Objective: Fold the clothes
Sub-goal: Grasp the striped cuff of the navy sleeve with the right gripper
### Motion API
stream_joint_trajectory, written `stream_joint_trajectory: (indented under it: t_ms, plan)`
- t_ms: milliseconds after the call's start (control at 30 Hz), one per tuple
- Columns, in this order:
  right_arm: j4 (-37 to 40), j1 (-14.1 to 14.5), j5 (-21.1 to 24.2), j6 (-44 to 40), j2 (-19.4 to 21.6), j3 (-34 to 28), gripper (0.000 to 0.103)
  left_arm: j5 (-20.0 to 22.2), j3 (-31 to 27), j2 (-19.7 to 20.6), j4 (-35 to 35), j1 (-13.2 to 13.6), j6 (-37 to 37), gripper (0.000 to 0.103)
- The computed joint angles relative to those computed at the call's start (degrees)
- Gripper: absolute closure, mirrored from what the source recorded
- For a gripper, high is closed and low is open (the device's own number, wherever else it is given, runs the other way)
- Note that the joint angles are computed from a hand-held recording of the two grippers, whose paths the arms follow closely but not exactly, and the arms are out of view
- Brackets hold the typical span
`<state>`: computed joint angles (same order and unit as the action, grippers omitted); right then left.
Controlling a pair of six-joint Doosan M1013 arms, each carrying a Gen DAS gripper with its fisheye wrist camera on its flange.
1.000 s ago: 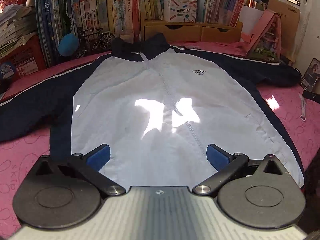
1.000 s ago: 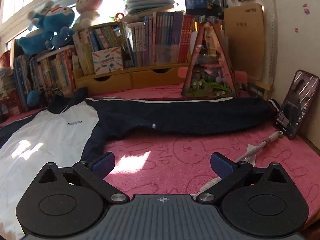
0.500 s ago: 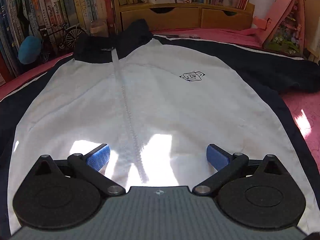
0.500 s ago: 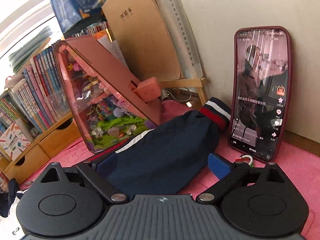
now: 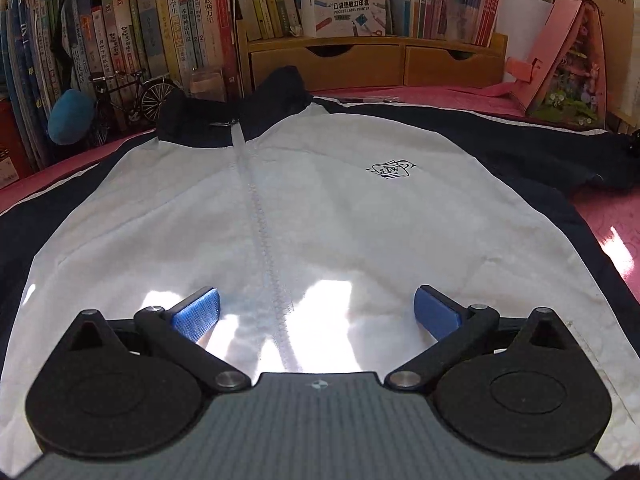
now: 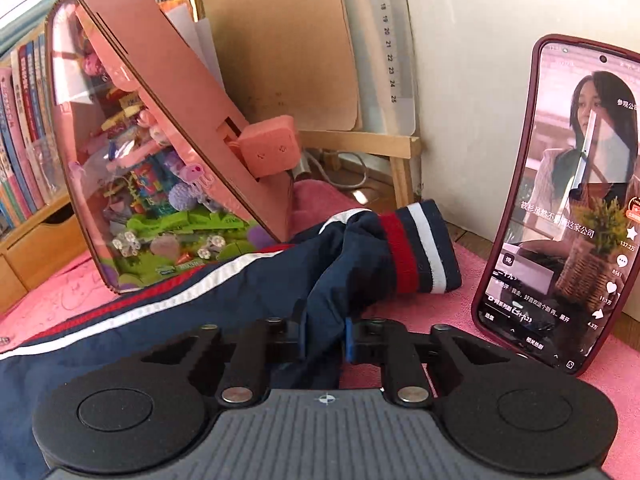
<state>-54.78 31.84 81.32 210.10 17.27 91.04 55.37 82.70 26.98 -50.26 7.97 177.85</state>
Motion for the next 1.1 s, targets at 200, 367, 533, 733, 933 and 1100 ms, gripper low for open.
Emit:
stream_joint_trajectory:
  t_ms: [200,367,533,733,933,1100]
  plan:
    - [-14.21,4.34,0.27,-20.95,7.48,-13.33,0.092,0.85,-0.89,0.03,2.28,0.55,-3.22,0.000]
    - [-12.23,6.42,-17.77,-50.57,16.23,-27.79,0.092,3.08,-4.00,1.32,4.67,3.06,-7.37,0.000]
    - [0.52,7.51,-23.39,-67.17,21.48,-35.26,0.055,12.32,-10.31,4.90,4.19,6.15,-12.45,0.000]
    - [0.85,9.20,-22.22,-67.97,20.47,-33.34,0.027,15.38,-13.02,5.93,5.21,7.50,-16.11,0.000]
    - [1.11,7.34,-23.24,-66.93,22.43,-36.83,0.014,14.07,-12.71,5.81,3.72,9.77,-13.26,0.000]
    - [14.44,3.89,-21.32,-64.34,26.64,-44.47,0.079,11.18,-12.21,6.48,2.71,11.20,-10.56,0.000]
